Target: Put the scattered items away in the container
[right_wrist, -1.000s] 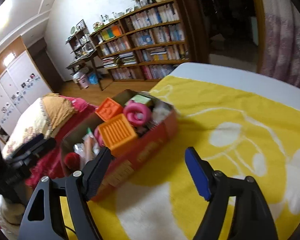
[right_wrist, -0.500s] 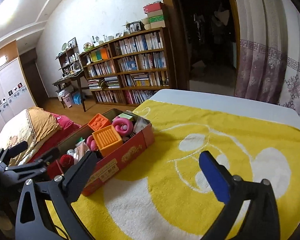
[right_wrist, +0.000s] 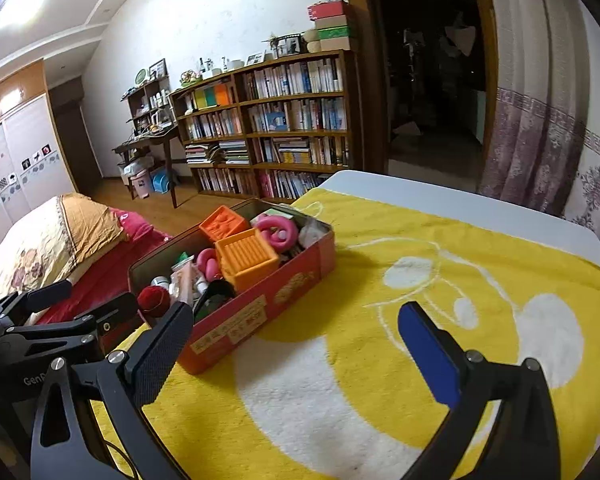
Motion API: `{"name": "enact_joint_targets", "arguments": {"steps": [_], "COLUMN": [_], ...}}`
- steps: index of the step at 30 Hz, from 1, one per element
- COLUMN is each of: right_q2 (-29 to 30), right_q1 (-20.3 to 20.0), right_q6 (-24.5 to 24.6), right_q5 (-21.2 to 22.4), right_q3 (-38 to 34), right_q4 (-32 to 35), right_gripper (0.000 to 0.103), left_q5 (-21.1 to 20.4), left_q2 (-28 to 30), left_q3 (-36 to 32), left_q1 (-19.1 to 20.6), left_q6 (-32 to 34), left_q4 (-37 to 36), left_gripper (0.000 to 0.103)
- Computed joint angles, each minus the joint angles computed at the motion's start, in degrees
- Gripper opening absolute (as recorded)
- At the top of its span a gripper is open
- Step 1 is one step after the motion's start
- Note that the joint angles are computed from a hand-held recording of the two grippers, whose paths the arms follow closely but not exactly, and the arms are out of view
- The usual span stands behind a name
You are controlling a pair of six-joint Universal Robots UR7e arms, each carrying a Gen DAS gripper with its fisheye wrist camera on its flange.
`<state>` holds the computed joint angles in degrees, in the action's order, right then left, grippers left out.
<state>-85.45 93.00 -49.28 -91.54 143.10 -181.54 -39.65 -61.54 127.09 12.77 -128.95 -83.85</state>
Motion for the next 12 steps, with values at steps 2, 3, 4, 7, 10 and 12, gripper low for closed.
{"name": "enact_joint_targets", "arguments": {"steps": [2, 3, 4, 7, 10, 12], "right_q2": [0.51, 0.62, 0.97, 1.46, 1.89, 2.08], "right_q1": [0.47, 0.57, 0.70, 0.70, 0.56, 0.45], "right_q6": [-0.04, 0.01, 0.07, 0.32, 0.78, 1.24], "right_q5": [-0.45, -0.57, -0.83, -1.11, -1.14, -1.14], "right_q3": [0.23, 0.25, 0.27, 0.27, 0.09, -0.18], "right_q4": [-0.35, -0.36, -0.46, -0.59, -0.51, -0.24], "right_gripper": [0.102, 0.102, 0.102, 0.102, 0.102, 0.102], "left_q5": [-0.04, 0.07, 0.19, 0.10, 0.14, 0.61], "left_q2": [-0.25, -0.41, -0.45, 1.41, 2.22, 1.30], "left_q3": [0.21, 0.41, 0.53, -0.99, -1.83, -0.94], "left_q1": [0.01, -0.01, -0.07, -0.46, -0.48, -0.28], "left_q6": [0.16, 0.43, 0.59, -1.58, -2.09, -0.95], "left_q4": [0.05, -0.18, -0.21, 4.20, 6.36, 4.47], "left_gripper": [0.103, 0.103, 0.103, 0.102, 0.102, 0.102]}}
